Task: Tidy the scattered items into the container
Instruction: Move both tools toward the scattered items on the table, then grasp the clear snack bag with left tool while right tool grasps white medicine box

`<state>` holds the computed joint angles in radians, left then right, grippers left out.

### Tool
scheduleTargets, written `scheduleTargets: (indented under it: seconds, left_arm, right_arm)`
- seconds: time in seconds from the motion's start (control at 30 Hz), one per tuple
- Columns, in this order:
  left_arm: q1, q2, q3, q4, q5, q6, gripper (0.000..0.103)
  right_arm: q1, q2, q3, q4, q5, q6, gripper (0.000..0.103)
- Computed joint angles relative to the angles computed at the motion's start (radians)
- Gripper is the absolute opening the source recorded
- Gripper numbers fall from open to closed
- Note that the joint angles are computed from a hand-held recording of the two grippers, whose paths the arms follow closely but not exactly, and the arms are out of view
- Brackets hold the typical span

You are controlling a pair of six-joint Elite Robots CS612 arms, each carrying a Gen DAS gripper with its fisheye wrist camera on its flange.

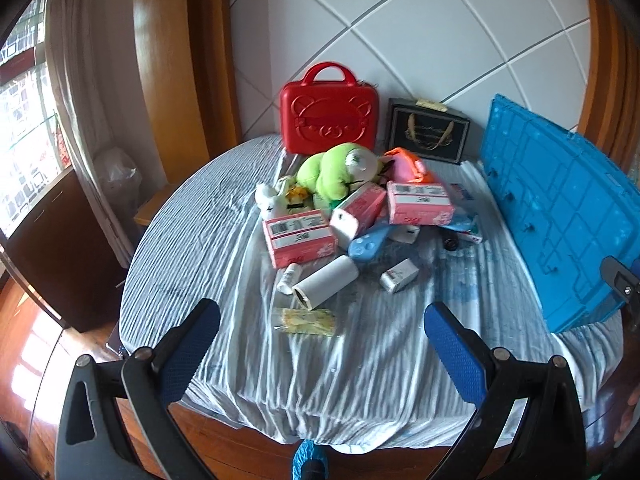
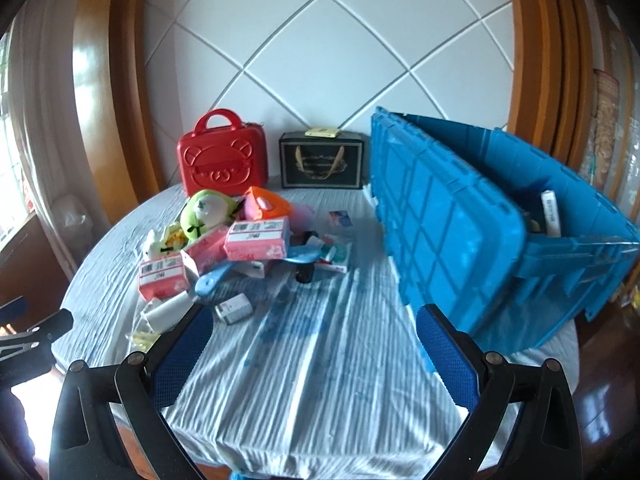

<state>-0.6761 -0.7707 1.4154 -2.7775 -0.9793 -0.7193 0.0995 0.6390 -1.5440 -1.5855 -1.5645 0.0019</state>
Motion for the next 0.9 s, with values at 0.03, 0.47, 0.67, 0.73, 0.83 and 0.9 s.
scheduleTargets:
  seconds: [0.03,0.47,0.67,0.73,0.83,0.9]
  left_arm:
    - [0.015,0.010,-0.008,0.018,-0.007,-0.007,0.103]
    - [0.151,0.208,-0.233,0.156,-0.292,0.145,0.103]
    - [0.161,0.244,-0.265,0.180,-0.373,0.148,0.098]
    - [0.159,0.246,-0.264,0.187,-0.374,0.139,0.098]
    - [0.155,0.244,-0.257,0.194,-0.370,0.109,0.098]
    - [0.150,0.243,-0.255,0.204,-0.366,0.073,0.098]
  right_arm:
    - [0.008,-0.010,0.036,-0.002,0.014,-0.006,0.103]
    - [0.093,-0.145,0.499,-0.083,0.016,-0.042,0.103]
    - [0.092,-0.160,0.552,0.001,-0.015,0.038,0.103]
    - [0.094,-0.163,0.566,0.015,-0.043,0.029,0.102]
    - [0.093,-0.163,0.572,0.020,-0.035,0.004,0.088]
    - [0.092,-0.166,0.582,0.019,-0.021,-0.021,0.081]
